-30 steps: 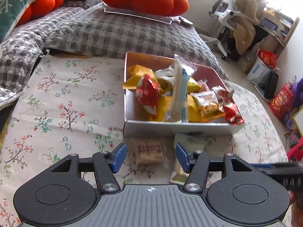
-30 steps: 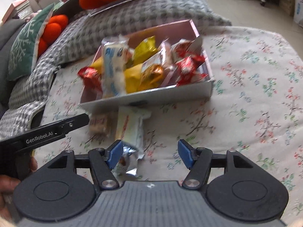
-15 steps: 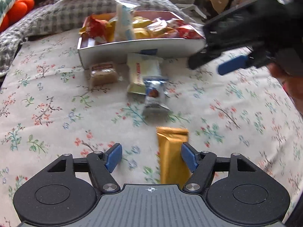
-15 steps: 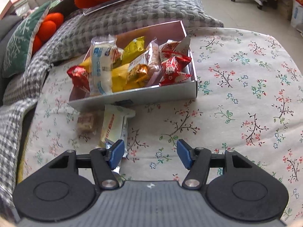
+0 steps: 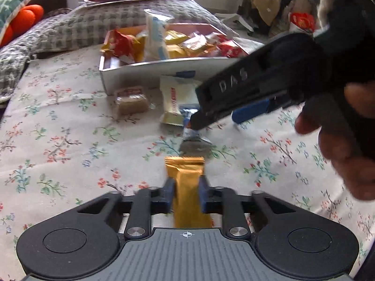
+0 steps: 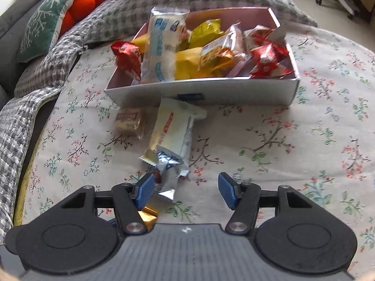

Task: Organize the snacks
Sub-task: 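Grasp the gold bar with the left tool while the right grasps a silver candy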

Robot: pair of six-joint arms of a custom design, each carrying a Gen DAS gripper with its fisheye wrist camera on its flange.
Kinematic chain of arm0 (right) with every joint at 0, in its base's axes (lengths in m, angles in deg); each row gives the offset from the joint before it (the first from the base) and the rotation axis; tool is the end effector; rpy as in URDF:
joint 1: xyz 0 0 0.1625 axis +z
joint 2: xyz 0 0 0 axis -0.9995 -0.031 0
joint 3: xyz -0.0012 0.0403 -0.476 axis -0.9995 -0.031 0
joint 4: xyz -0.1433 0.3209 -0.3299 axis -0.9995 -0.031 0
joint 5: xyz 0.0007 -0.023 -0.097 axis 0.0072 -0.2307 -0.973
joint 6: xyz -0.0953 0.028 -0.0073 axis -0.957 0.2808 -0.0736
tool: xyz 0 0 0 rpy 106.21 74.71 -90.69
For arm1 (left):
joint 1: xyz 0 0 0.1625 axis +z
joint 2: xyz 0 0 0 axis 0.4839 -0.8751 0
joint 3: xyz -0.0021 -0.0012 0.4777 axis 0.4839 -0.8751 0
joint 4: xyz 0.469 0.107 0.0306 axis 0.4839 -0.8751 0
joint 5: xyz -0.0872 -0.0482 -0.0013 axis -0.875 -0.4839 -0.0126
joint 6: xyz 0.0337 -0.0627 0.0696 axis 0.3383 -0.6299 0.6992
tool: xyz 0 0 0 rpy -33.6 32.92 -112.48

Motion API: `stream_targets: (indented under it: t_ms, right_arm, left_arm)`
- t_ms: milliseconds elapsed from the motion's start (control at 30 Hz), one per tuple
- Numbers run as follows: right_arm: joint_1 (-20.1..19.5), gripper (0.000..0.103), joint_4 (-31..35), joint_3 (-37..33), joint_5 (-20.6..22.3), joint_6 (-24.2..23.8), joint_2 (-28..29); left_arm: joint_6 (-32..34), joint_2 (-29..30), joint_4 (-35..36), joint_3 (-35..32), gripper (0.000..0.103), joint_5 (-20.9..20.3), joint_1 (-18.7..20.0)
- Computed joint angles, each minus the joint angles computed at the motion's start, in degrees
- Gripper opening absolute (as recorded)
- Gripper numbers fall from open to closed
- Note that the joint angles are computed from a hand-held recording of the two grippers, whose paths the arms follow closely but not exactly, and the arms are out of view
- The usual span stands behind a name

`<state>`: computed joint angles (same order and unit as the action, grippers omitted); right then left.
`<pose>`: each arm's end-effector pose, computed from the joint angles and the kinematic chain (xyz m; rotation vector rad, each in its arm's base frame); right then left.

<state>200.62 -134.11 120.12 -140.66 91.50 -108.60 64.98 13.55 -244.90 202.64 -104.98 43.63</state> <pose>0.3841 -0.7210 -0.0825 0.3018 -2.5936 0.5990 -0.0053 -0.6250 0.2988 0.7328 2.4428 -0.5983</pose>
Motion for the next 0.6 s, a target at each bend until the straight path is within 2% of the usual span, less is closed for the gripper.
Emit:
stream_targets:
  t_ms: [33, 133, 233, 300, 367, 433, 533, 600]
  right_arm:
    - [-0.1, 0.057, -0.2, -0.1, 0.7, -0.1, 0.1]
    - [-0.1, 0.056, -1.2, -0.3, 3.0, -1.0, 0.7]
    - [0.1, 0.056, -0.8, -1.4, 1.8, -1.9, 1.8]
    - [0.2, 0.05, 0.0, -2.0, 1.1, -1.8, 2.3]
    - [0.1, 0.039, -0.2, -1.9, 1.2, -1.2, 2.2]
    - [0.2, 0.027, -0.1, -2.1, 0.5, -0.8, 2.3]
    - [0.2, 0.024, 0.5, -2.0, 0.4, 0.2, 2.1]
    - [0.4, 0.022, 0.7, -2.1, -0.3, 0.3, 2.1]
  left_arm:
    - [-0.2, 0.0, -0.4, 0.0, 0.008, 0.3, 0.0]
    - [-1.3, 0.0, 0.3, -0.5, 0.008, -0.1, 0.3]
    - [0.2, -0.4, 1.7, -0.3, 0.011, -1.1, 0.3]
    - [0.0, -0.7, 2.8, -0.2, 0.015, -1.8, 0.4]
    - [-1.1, -1.0, 4.8, -0.5, 0.026, -2.8, 0.6]
    - [-2.8, -0.9, 7.7, -1.3, 0.044, -4.1, 1.1]
    - [-2.5, -1.0, 8.6, -1.3, 0.061, -5.3, 1.2]
    - [-1.0, -0.9, 7.3, -0.4, 0.061, -4.5, 0.8]
